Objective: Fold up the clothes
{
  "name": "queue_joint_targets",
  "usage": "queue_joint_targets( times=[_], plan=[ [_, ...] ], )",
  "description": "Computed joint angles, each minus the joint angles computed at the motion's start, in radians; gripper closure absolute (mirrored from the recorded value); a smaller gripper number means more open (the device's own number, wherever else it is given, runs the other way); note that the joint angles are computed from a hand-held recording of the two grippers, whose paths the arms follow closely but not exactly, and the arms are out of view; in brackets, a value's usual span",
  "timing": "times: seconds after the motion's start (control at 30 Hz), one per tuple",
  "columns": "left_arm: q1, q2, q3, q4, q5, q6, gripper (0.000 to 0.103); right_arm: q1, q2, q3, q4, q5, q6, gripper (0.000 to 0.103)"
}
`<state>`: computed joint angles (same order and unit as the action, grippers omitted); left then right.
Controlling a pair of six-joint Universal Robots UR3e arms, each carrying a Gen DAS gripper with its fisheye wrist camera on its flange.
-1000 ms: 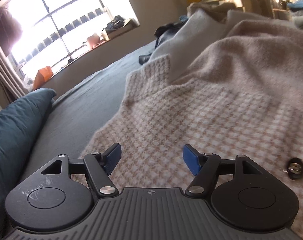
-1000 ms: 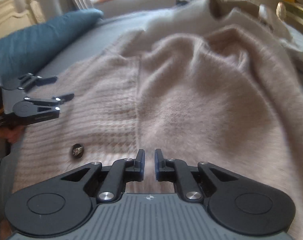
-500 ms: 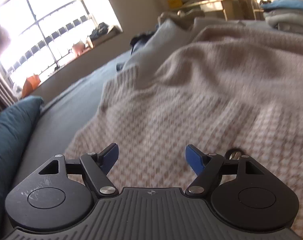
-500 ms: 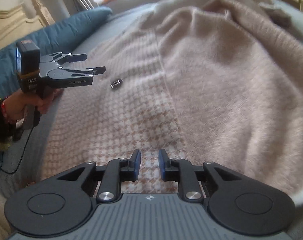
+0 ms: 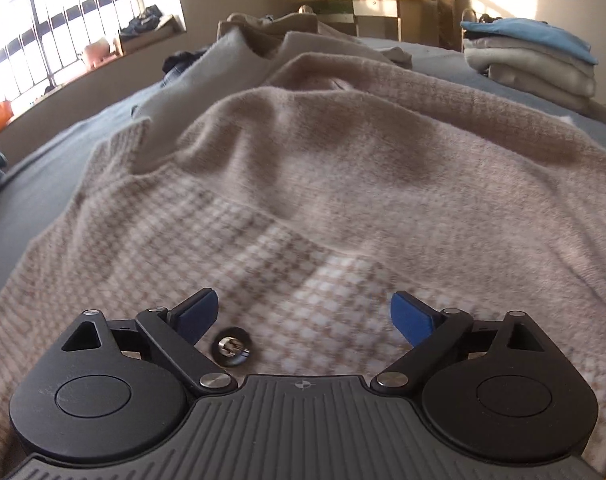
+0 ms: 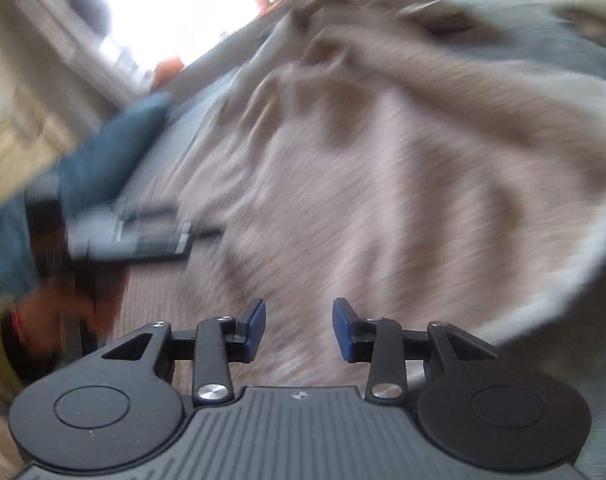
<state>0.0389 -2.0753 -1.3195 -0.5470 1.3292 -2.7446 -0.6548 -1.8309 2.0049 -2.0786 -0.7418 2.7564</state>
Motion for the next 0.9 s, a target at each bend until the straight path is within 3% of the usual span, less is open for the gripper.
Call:
queue_joint_targets(
  times=[0.1,0.17,0.33,0.43,0.6,0.73,0.87,0.9],
  plan=[
    [-0.017,-0.023,0.055,-0.081,0.022,-0.055,0.006,-0.150,0.025,0.013,-0.119,0.039,0.122,0.060],
    [-0.034,-0.040,0.094,-0.138,0.049,-0.087,0.005,-0.209,0.107,-0.012,-0.270,0.011,0.262,0.059],
    [-0.053,-0.072,0.175,-0.239,0.099,-0.177,0.000,-0.254,0.431,-0.182,-0.584,-0.087,0.606,0.059],
    [-0.057,-0.082,0.209,-0.282,0.113,-0.188,0.000,-0.227,0.619,-0.320,-0.657,-0.141,0.729,0.059],
    [-0.071,-0.098,0.265,-0.342,0.141,-0.206,0.000,-0.202,0.798,-0.506,-0.620,-0.151,0.765,0.059],
    [-0.076,-0.104,0.286,-0.367,0.154,-0.216,0.000,-0.203,0.865,-0.542,-0.678,-0.133,0.809,0.060],
    [-0.077,-0.102,0.280,-0.363,0.156,-0.231,0.000,-0.172,0.900,-0.609,-0.643,-0.169,0.748,0.074],
    [-0.077,-0.100,0.273,-0.356,0.156,-0.235,0.000,-0.169,0.896,-0.621,-0.621,-0.174,0.720,0.087]
  ],
)
